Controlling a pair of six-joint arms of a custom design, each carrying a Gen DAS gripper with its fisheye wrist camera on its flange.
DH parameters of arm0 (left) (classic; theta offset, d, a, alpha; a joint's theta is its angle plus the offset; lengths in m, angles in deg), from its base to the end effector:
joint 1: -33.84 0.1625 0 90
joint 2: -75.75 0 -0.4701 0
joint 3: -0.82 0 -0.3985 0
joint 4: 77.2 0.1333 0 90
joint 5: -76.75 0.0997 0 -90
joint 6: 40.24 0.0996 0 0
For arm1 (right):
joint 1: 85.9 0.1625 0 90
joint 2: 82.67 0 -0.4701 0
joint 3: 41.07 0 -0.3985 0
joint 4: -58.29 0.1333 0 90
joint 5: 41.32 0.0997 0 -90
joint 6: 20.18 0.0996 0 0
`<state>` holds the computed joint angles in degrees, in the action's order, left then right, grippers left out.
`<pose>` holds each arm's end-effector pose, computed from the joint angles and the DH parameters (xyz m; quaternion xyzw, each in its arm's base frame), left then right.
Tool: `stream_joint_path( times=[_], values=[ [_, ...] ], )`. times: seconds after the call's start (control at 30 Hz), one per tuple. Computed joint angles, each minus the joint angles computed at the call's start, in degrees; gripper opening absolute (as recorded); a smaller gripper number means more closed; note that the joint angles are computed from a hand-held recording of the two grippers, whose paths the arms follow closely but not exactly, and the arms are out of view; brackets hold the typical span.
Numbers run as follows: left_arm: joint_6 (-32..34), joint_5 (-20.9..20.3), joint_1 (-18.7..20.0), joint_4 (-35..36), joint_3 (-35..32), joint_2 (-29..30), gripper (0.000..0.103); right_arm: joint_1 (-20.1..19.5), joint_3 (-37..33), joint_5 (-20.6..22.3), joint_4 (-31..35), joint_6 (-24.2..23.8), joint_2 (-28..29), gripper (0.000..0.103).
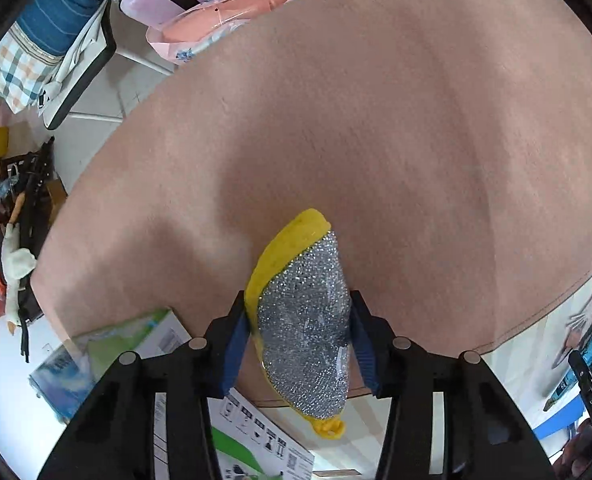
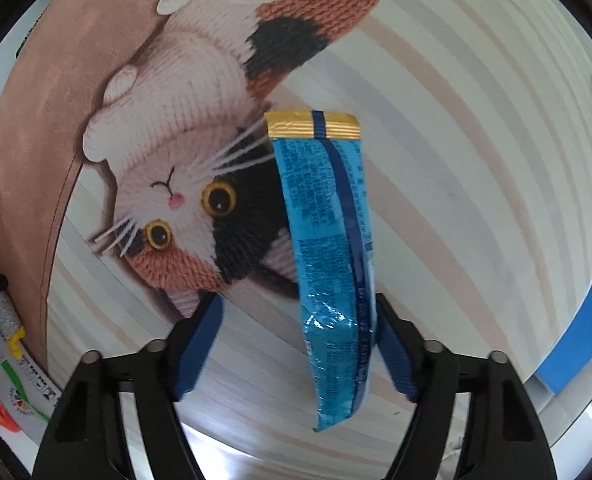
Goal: Organize soft objects
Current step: 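Lower the sponge and blue packet into the box and release both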
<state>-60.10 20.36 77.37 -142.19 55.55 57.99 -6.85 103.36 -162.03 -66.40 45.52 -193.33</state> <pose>-0.4065 -0.6461 -0.0607 0.3337 0.7644 0.2770 0.4771 0.0303 -0.2773 0.2968 -0.5996 -0.7552 0.1286 0.2316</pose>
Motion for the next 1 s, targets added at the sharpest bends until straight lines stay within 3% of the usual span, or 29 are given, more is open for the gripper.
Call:
stream_joint_path(
  times=[0.03, 0.07, 0.1, 0.33, 0.43, 0.63, 0.7, 0.87, 1.0],
  values=[
    [0.1, -0.1, -0.1, -1.0, 1.2, -0.7, 0.043, 0.5, 0.0, -0.8, 0.3, 0.3, 0.2, 0.062],
    [0.1, -0.3, -0.2, -1.8, 2.1, -1.2, 0.043, 1.6, 0.0, -2.1, 0.3, 0.8, 0.5, 0.045],
    [0.3, -0.9, -0.3, -2.5, 2.9, -1.7, 0.042, 2.4, -0.1, -2.8, 1.0, 1.4, 0.2, 0.019],
    [2.8, -6.3, -1.9, -9.4, 9.6, -7.4, 0.042, 6.9, -0.4, -3.3, -0.3, 2.1, 2.7, 0.013],
    [4.4, -9.9, -2.8, -13.1, 12.7, -11.5, 0.042, 12.0, -1.8, -3.5, -1.2, 3.1, 5.3, 0.013],
    [4.9, -16.6, -4.1, -19.8, 20.7, -22.8, 0.042, 26.6, -10.2, -3.9, -1.7, 5.0, 15.8, 0.013],
    [4.2, -17.9, -4.0, -20.9, 22.8, -26.8, 0.042, 29.4, -13.8, -3.5, -2.9, 2.6, 19.5, 0.013],
    [3.7, -16.4, -2.0, -19.3, 21.6, -32.9, 0.042, 36.3, -24.8, -3.5, -0.3, -2.3, 27.5, 0.013],
    [1.5, -11.3, 1.4, -15.9, 17.6, -35.4, 0.042, 39.0, -34.8, -3.3, 2.0, -7.4, 34.8, 0.013]
  ],
)
